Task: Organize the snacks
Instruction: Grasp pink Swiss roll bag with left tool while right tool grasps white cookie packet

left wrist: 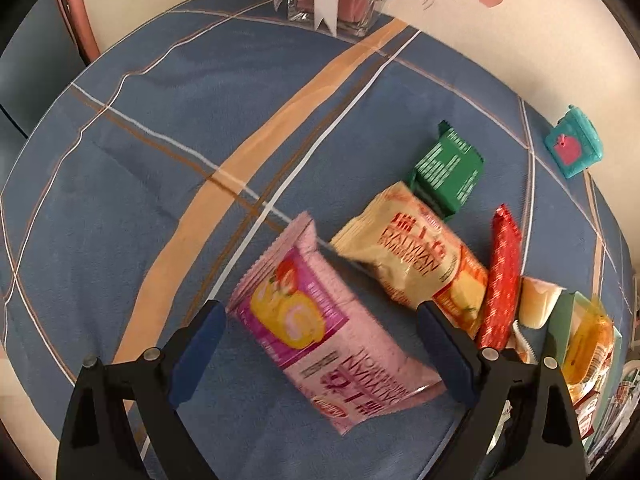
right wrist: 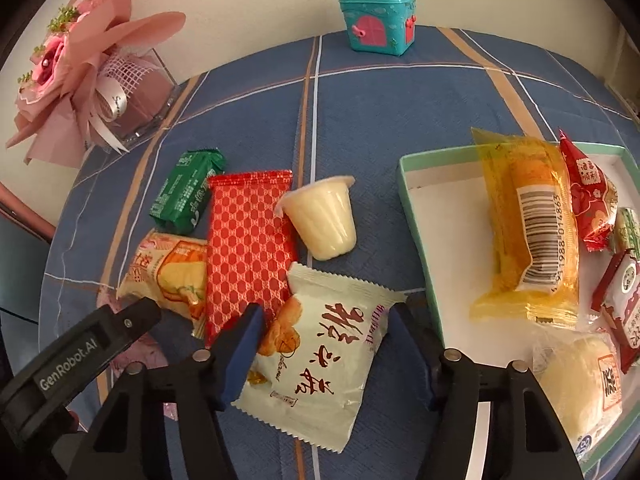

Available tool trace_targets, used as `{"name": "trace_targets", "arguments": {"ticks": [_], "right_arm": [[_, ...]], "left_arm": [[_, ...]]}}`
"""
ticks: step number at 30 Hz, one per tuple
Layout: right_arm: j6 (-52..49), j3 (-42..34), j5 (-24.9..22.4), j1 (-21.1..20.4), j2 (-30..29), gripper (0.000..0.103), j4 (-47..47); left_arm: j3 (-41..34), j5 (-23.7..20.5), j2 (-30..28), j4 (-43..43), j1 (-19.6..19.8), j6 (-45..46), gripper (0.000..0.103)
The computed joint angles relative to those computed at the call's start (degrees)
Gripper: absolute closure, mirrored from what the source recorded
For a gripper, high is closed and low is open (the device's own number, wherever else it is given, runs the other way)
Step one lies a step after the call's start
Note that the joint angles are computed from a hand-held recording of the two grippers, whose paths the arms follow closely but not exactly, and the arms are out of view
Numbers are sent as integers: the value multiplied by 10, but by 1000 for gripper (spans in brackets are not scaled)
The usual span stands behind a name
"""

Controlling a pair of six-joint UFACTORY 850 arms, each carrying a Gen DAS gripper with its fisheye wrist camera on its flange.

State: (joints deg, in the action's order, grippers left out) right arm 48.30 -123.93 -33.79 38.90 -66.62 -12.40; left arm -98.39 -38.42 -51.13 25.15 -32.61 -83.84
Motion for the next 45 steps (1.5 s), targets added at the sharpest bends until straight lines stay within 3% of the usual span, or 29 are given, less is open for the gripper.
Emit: {"name": "trace_targets", "arguments": {"ticks": [7, 15, 20, 25, 28, 35, 45], "right_arm": [[-17, 4, -26, 6, 1, 42, -3], [-30, 34, -28, 12, 18, 45, -11], [-26, 85, -16, 20, 47, 46, -24], [-36, 121, -7, 22, 68, 46, -20], [-42, 145, -1, 25, 83, 48, -18], [-63, 205, 30, 25, 121, 48, 16], [-25, 288, 87, 28, 198, 48, -27]], "left_arm": [[10, -4, 0, -42, 5, 38, 7], [52, 40, 22, -62, 8, 37, 9], [62, 25, 29, -52, -12, 36, 22], [47, 24, 23, -56, -25, 50, 50], [41, 22, 23, -58, -33, 49, 56], [66, 54, 47, -63, -45, 23, 58], [79, 40, 86, 39, -80, -80, 58]]}}
